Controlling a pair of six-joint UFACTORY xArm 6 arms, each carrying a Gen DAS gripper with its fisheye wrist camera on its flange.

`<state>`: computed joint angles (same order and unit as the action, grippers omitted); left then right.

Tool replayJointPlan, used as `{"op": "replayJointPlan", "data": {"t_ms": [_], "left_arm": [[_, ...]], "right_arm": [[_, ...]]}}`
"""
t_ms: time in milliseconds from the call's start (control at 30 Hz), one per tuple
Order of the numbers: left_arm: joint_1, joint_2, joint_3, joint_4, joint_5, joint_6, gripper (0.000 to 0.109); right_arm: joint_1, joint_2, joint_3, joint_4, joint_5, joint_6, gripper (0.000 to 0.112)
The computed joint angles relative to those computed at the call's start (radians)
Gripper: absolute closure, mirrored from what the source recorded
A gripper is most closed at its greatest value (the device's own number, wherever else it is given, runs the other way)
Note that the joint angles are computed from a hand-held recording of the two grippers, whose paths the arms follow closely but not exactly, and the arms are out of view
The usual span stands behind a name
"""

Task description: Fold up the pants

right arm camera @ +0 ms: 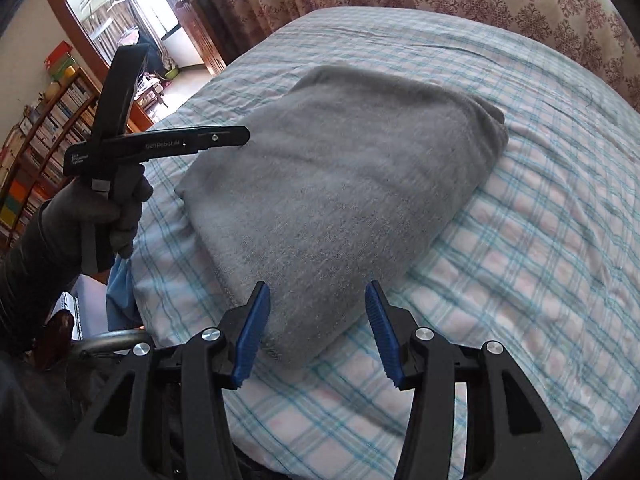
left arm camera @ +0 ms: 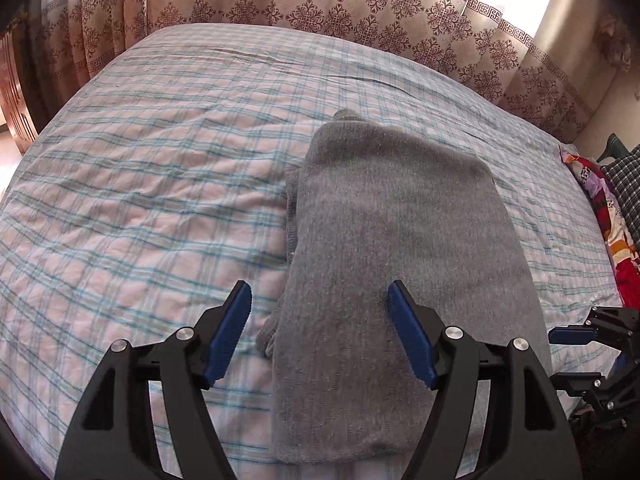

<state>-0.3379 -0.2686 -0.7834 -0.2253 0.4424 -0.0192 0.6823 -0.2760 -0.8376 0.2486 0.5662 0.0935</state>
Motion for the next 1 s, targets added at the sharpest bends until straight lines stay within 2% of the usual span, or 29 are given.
{"op": "replayJointPlan", "data": {"t_ms": [233, 300, 433, 567, 633, 733, 900, 1000], "left_arm": [[0.005, -0.001, 0.050, -0.006, -0.044, 0.011, 0.027], [0.008, -0.006, 0.049, -0.012, -0.036, 0.002, 0.027], [-0.003, -0.040, 0.042, 0.103, 0.006, -0.093, 0.027], [-0.015, -0.074, 0.043, 0.145, 0.050, -0.134, 0.027], [-0.020, -0.083, 0.047, 0.147, 0.056, -0.136, 0.025], [-0.024, -0.080, 0.039, 0.187, 0.072, -0.162, 0.022], [-0.017, -0.060, 0.017, 0.175, 0.088, -0.145, 0.017], [-0.013, -0.041, -0.005, 0.187, 0.103, -0.144, 0.017]], "right_arm": [[-0.005, 0.030, 0.012, 0.091, 0.030, 0.020, 0.058], [-0.003, 0.021, 0.020, 0.089, 0.026, 0.024, 0.058], [-0.003, -0.016, 0.035, 0.044, 0.003, 0.064, 0.058], [-0.012, -0.030, 0.044, 0.046, -0.008, 0.081, 0.047], [-0.017, -0.028, 0.045, 0.043, -0.007, 0.100, 0.047], [-0.031, -0.028, 0.054, 0.055, -0.020, 0.132, 0.047], [-0.074, -0.032, 0.069, 0.159, -0.063, 0.145, 0.046], [-0.095, -0.010, 0.055, 0.159, -0.084, 0.173, 0.046]]}}
